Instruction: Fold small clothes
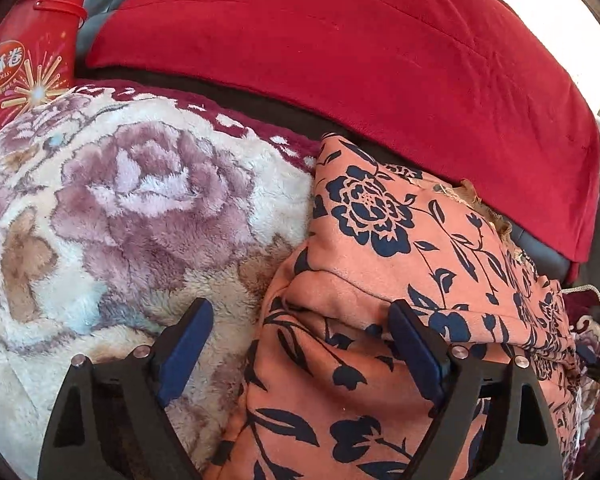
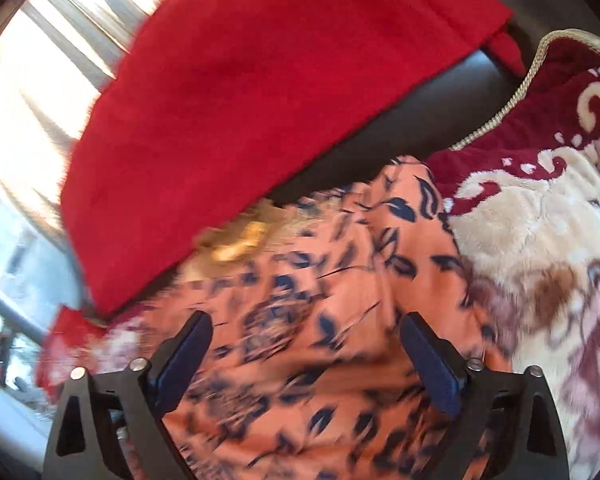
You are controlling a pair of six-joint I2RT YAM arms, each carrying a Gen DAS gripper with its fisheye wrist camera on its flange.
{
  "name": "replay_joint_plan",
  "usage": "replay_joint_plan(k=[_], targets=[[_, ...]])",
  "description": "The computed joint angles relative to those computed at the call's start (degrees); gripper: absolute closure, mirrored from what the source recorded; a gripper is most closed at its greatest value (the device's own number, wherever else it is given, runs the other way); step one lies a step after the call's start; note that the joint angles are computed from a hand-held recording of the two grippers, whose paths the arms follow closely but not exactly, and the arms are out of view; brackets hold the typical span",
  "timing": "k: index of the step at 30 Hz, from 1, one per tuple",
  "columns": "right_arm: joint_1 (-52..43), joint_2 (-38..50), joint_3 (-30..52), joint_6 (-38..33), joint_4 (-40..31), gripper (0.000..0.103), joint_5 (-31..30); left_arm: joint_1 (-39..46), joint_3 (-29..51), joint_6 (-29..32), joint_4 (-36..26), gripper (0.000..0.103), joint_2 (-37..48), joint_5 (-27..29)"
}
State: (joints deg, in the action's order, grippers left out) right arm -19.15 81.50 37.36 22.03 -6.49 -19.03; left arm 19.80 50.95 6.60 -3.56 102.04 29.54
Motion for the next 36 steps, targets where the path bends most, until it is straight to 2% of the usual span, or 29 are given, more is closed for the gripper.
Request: replay_joint_plan(k=[1, 2, 3, 5, 6, 8, 11, 13, 14, 15, 17, 18, 20, 23, 26, 28, 31, 33, 35, 36], targets=[[1.18, 2.00, 1.41, -0.76, -0.99, 0.015, 2.55, -0.21, -0.04, 0.04, 0.05, 0.013, -0.03, -0.32], [2.34, 3.80, 2.80, -1.18, -2.41, 0.032, 4.93, -0.48, -0.13, 0.16, 0.12, 0.013, -0.05, -0.68], [3.24, 5.01, 4.19, -1.97, -4.55, 0.058, 6.58, -0.46, -0.09, 0.37, 0.06, 0.012, 0.04, -0.77], [5.94, 5.58, 6.49, -3.97, -7.98, 0.081, 9.53, -0.70, -0.05, 0.29, 0.07, 0.012, -0.02, -1.14], [7.27, 4.82, 7.22, -4.93, -9.43, 0.087, 10.86, -0.68, -0.11, 0.14, 0.11, 0.012, -0.26, -1.18], [12.26, -1.27, 7.18, -7.92, -11.46, 0.089, 18.59, 0.04, -2.62, -1.53, 3.26, 0.012, -3.25, -0.80], [16.28, -10.10, 5.69, -9.79, -12.55, 0.089, 26.43, 1.24, -9.71, -3.66, 14.50, 0.012, -10.11, 1.38], [16.44, -7.86, 5.16, -10.51, -13.27, 0.084, 28.62, 0.07, -10.92, -2.04, 15.72, 0.011, -11.24, 1.07], [15.63, -2.93, 6.21, -10.97, -14.35, 0.071, 29.19, -1.27, -9.85, -0.20, 13.43, 0.011, -10.09, 0.35], [13.20, 1.14, 4.38, -13.05, -12.56, 0.055, 26.24, -2.84, -7.63, 1.76, 9.46, 0.011, -7.92, -1.16], [9.85, 0.63, 2.15, -9.21, -10.82, 0.054, 21.95, -5.63, -1.14, 4.59, -0.51, 0.011, -1.81, -5.56], [8.23, -3.75, -0.95, -8.43, -8.24, 0.047, 19.72, -5.35, 0.32, 4.36, -2.01, 0.011, -0.12, -4.98], [6.88, -9.37, -3.03, -7.51, -8.17, 0.045, 18.74, -4.31, 0.42, 2.87, -1.66, 0.011, -0.37, -3.27], [9.57, -15.31, -1.79, -8.03, -9.38, 0.043, 20.04, -5.00, 0.26, 2.78, -1.44, 0.011, -0.32, -4.55], [10.58, -17.04, -1.39, -7.82, -6.79, 0.023, 16.38, -5.60, 0.14, 2.81, -1.24, 0.010, -0.37, -5.40], [11.48, -12.41, -0.91, -5.68, -4.18, 0.022, 12.96, -5.66, 0.23, 2.66, -1.23, 0.010, -0.21, -5.23], [10.41, 1.22, 0.42, -0.96, -2.74, 0.023, 10.23, -5.33, 0.60, 2.85, -1.31, 0.010, 0.26, -4.85], [10.73, -0.64, -1.70, 0.76, 0.30, 0.023, 10.76, -5.19, 0.91, 2.75, -1.42, 0.010, 0.59, -4.42], [11.33, -4.31, -1.85, 0.86, 0.13, 0.023, 8.82, -5.26, 1.05, 2.82, -1.54, 0.010, 0.70, -4.63], [12.69, -5.55, -0.91, 0.17, -0.63, 0.023, 10.23, -5.29, 0.90, 3.08, -1.71, 0.009, 0.40, -4.95]])
